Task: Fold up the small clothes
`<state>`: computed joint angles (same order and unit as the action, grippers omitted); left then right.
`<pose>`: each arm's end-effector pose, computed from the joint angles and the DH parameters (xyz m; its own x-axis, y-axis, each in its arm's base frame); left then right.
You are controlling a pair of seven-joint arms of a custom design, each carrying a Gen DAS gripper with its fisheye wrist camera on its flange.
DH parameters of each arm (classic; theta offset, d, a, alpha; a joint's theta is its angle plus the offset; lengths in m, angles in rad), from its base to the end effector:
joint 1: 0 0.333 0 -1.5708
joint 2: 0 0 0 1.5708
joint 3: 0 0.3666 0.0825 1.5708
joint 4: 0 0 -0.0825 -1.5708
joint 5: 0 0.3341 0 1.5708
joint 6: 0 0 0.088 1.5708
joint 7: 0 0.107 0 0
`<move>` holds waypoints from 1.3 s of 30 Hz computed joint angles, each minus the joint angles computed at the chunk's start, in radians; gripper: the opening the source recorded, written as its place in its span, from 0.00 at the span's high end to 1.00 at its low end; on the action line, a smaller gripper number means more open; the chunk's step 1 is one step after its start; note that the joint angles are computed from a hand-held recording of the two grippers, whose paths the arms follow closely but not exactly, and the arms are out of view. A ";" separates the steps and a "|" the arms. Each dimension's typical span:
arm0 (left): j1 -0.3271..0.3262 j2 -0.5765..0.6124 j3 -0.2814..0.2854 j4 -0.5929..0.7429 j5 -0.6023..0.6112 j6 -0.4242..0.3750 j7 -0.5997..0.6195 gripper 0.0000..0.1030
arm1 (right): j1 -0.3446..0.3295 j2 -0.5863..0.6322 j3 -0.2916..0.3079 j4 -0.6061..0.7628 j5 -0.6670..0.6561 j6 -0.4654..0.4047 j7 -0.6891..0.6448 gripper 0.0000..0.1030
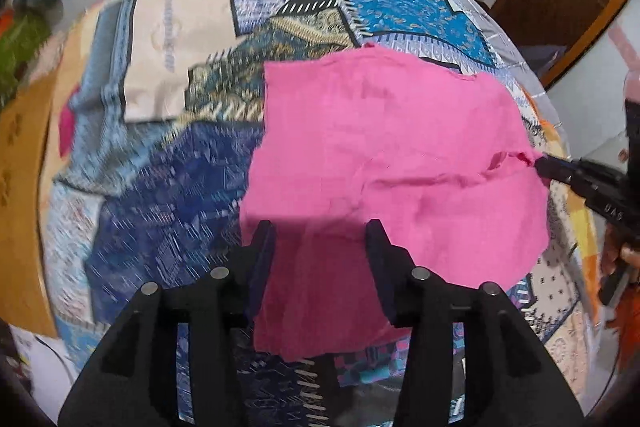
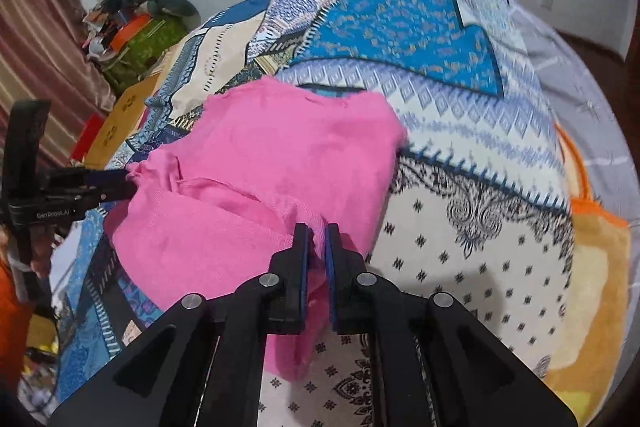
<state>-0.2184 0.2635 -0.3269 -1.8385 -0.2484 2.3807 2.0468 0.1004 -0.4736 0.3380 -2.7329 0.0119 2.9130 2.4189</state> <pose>0.5366 -0.3048 0.4968 -0.7563 -0.6379 0.1454 -0.6411 0.6781 -0.3594 0.3170 0.1635 0.5067 -0.2819 -0.8956 -0.3442 -0.7573 0.4280 -0.4933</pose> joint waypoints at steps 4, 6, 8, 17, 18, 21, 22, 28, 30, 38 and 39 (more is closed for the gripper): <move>0.010 0.000 -0.002 -0.020 -0.031 0.014 0.003 0.55 | 0.028 -0.012 -0.009 -0.022 0.034 0.012 0.013 0.67; 0.014 -0.004 -0.006 -0.036 -0.050 0.034 0.010 0.55 | 0.024 -0.017 0.003 -0.028 0.032 0.017 0.017 0.61; 0.011 -0.007 -0.008 -0.052 -0.058 0.069 0.012 0.55 | 0.019 -0.012 0.012 -0.025 0.022 0.013 0.013 0.61; -0.011 -0.038 -0.022 -0.142 -0.038 0.237 0.048 0.83 | -0.057 0.026 0.075 -0.016 -0.034 0.073 0.053 0.61; -0.010 -0.038 -0.024 -0.145 -0.036 0.243 0.050 0.86 | -0.069 0.029 0.087 -0.012 -0.045 0.078 0.058 0.61; -0.009 -0.039 -0.027 -0.150 -0.037 0.258 0.041 0.94 | -0.079 0.051 0.100 0.007 -0.063 0.079 0.064 0.77; -0.010 -0.041 -0.027 -0.152 -0.035 0.262 0.034 0.95 | -0.085 0.060 0.107 0.017 -0.068 0.067 0.073 0.86; -0.009 -0.074 -0.026 -0.171 -0.033 0.289 0.007 0.97 | -0.094 0.041 0.114 0.033 -0.107 0.060 0.115 0.93; -0.003 -0.094 -0.027 -0.175 -0.057 0.303 0.020 0.97 | -0.091 0.016 0.110 0.037 -0.114 0.052 0.116 0.93; -0.006 -0.146 -0.009 -0.125 -0.159 0.313 0.063 0.97 | -0.160 -0.092 0.132 0.120 -0.184 -0.034 0.099 0.94; -0.010 -0.149 -0.006 -0.114 -0.164 0.318 0.062 0.97 | -0.171 -0.094 0.137 0.132 -0.193 -0.037 0.097 0.94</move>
